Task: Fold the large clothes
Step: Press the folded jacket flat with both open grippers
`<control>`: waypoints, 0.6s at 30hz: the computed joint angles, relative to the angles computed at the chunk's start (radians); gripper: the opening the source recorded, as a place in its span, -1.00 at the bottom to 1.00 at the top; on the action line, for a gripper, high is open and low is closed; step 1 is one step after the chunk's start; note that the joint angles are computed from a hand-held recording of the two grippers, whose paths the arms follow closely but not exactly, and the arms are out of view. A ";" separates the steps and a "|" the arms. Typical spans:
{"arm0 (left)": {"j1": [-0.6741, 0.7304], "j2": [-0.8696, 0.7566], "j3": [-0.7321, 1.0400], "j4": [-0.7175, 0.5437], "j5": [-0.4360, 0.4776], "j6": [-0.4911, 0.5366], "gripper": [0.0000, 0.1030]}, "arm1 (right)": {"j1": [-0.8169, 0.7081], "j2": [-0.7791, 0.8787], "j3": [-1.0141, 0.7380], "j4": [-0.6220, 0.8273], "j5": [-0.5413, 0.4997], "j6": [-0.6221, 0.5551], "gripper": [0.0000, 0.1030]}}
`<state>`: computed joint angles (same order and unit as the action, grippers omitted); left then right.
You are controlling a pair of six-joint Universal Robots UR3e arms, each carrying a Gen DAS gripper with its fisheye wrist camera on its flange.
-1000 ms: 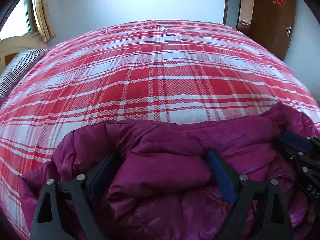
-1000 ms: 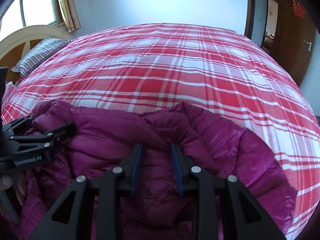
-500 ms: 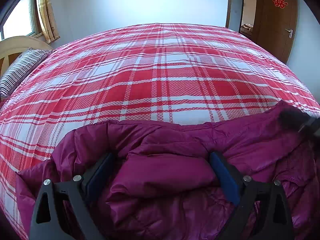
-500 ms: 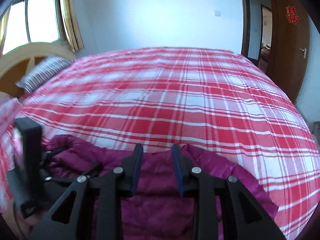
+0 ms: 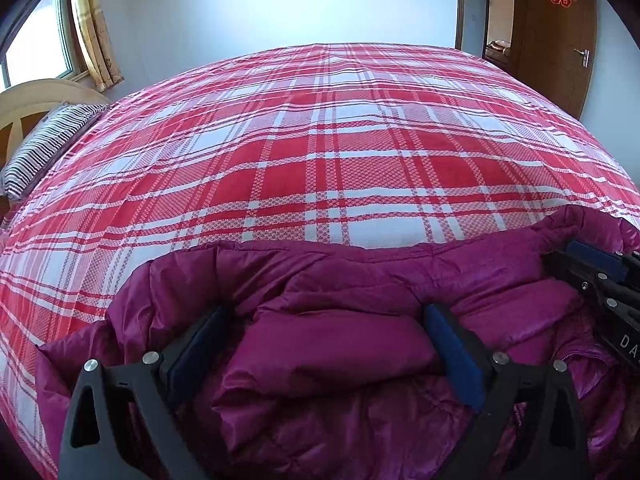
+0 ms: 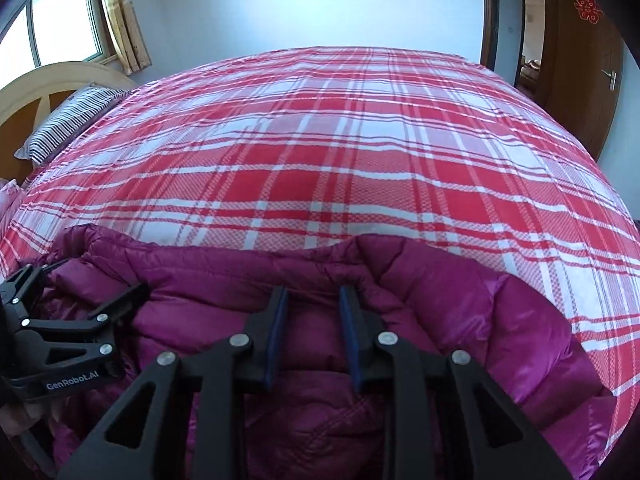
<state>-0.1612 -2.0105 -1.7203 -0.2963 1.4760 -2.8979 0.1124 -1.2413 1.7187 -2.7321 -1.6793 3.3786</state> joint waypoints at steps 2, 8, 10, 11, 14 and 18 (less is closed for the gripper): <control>-0.001 0.000 0.000 0.001 0.001 0.000 0.95 | 0.011 0.009 -0.006 0.000 -0.022 -0.004 -0.47; -0.002 -0.001 -0.001 0.003 0.003 0.001 0.95 | 0.032 0.026 -0.030 0.017 -0.064 -0.011 -0.47; -0.001 -0.001 0.000 0.002 0.002 0.000 0.95 | 0.026 0.021 -0.020 0.009 -0.053 -0.009 -0.47; -0.002 -0.001 0.000 0.001 0.003 0.000 0.95 | 0.024 0.020 -0.019 0.008 -0.049 -0.008 -0.47; -0.001 -0.002 0.001 0.001 0.002 -0.001 0.95 | 0.017 0.016 -0.012 0.002 -0.034 -0.005 -0.47; -0.001 -0.003 0.002 0.000 0.001 -0.002 0.95 | 0.008 0.010 0.000 -0.007 -0.017 -0.004 -0.47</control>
